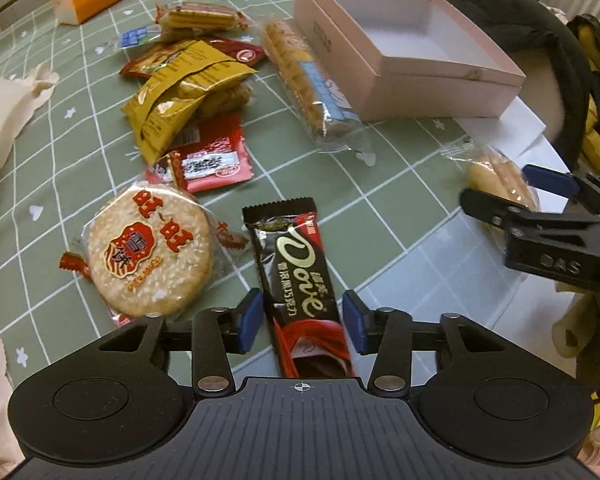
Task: Organize snacks
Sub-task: 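Carry the cake onto the white paper with the right gripper while the left gripper grasps the Dove bar, then open the right gripper to leave the cake while the left gripper lifts the Dove bar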
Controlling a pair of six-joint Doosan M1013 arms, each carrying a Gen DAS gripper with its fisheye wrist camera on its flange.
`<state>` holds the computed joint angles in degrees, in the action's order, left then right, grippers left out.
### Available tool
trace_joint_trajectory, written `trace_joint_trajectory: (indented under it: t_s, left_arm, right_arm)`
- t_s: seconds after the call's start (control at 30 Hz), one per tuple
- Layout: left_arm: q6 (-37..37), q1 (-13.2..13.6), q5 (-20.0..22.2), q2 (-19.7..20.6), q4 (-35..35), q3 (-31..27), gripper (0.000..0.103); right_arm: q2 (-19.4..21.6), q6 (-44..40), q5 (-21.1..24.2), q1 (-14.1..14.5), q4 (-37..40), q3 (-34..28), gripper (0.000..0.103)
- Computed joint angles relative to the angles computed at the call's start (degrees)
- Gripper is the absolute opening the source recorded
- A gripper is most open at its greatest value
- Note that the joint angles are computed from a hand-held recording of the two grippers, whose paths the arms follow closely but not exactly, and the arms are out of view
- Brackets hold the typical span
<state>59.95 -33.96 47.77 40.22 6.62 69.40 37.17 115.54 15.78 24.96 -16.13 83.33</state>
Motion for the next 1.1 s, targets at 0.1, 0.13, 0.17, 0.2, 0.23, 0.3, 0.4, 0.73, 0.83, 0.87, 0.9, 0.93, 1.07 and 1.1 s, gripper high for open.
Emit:
trace_joint_trajectory:
  t_s: [0.1, 0.13, 0.17, 0.2, 0.23, 0.3, 0.4, 0.73, 0.83, 0.87, 0.9, 0.93, 1.07, 1.1]
  left_arm:
    - [-1.36, -0.37, -1.68, -0.47, 1.53, 1.18, 0.053]
    - [-2.27, -0.46, -3.03, -0.84, 2.19, 2.03, 0.053]
    - [-3.32, -0.53, -4.14, -1.11, 2.78, 2.71, 0.053]
    - [-4.51, -0.64, -5.22, -1.42, 3.49, 3.42, 0.053]
    - [-5.41, -0.78, -6.03, -1.64, 4.35, 3.96, 0.052]
    - [-6.38, -1.39, -4.67, -1.52, 7.4, 3.68, 0.046]
    - [-5.53, -1.38, -4.84, -1.69, 6.24, 3.83, 0.045]
    - [-0.6, -2.55, -8.22, -3.28, 2.9, 5.88, 0.044]
    - [-1.37, -3.02, -9.69, -3.6, 4.33, 6.17, 0.006]
    - [-0.77, -2.89, -10.08, -3.62, 3.35, 6.14, 0.008]
    - [-0.43, -2.75, -10.41, -3.65, 2.16, 6.13, 0.01]
    - [-0.63, -2.72, -10.55, -3.66, 2.0, 6.09, 0.01]
    - [-0.41, -2.85, -8.91, -3.18, 2.66, 5.3, 0.01]
    - [0.07, -2.82, -8.78, -3.15, 2.45, 5.24, 0.01]
  right_arm:
    - [1.16, -0.06, 2.79, 0.04, 1.09, -1.66, 0.09]
    - [1.5, 0.33, 3.71, 0.05, 1.02, -2.14, 0.09]
    - [1.66, 0.48, 4.28, 0.03, 1.2, -2.36, 0.088]
    - [1.77, -0.3, 4.87, -0.05, 2.17, -2.58, 0.08]
    - [1.73, -1.56, 5.32, -0.13, 3.49, -2.66, 0.073]
    - [1.29, -4.11, 6.09, -0.33, 5.75, -2.49, 0.063]
    - [-0.27, -5.42, 5.14, -0.46, 6.42, -0.82, 0.061]
    - [-5.12, -7.6, 1.04, -1.2, 6.89, 3.92, 0.049]
    - [-5.75, -7.03, -0.8, -1.44, 5.56, 4.77, 0.049]
    - [-5.81, -8.65, -1.18, -1.6, 7.19, 4.96, 0.049]
    - [-5.75, -11.62, -0.9, -1.79, 10.25, 4.91, 0.05]
    - [-5.6, -16.07, -0.28, -2.0, 14.58, 4.73, 0.052]
    - [-5.2, -14.9, -1.57, -1.43, 9.98, 5.45, 0.076]
    - [-5.01, -12.53, -1.76, -1.16, 6.39, 5.52, 0.076]
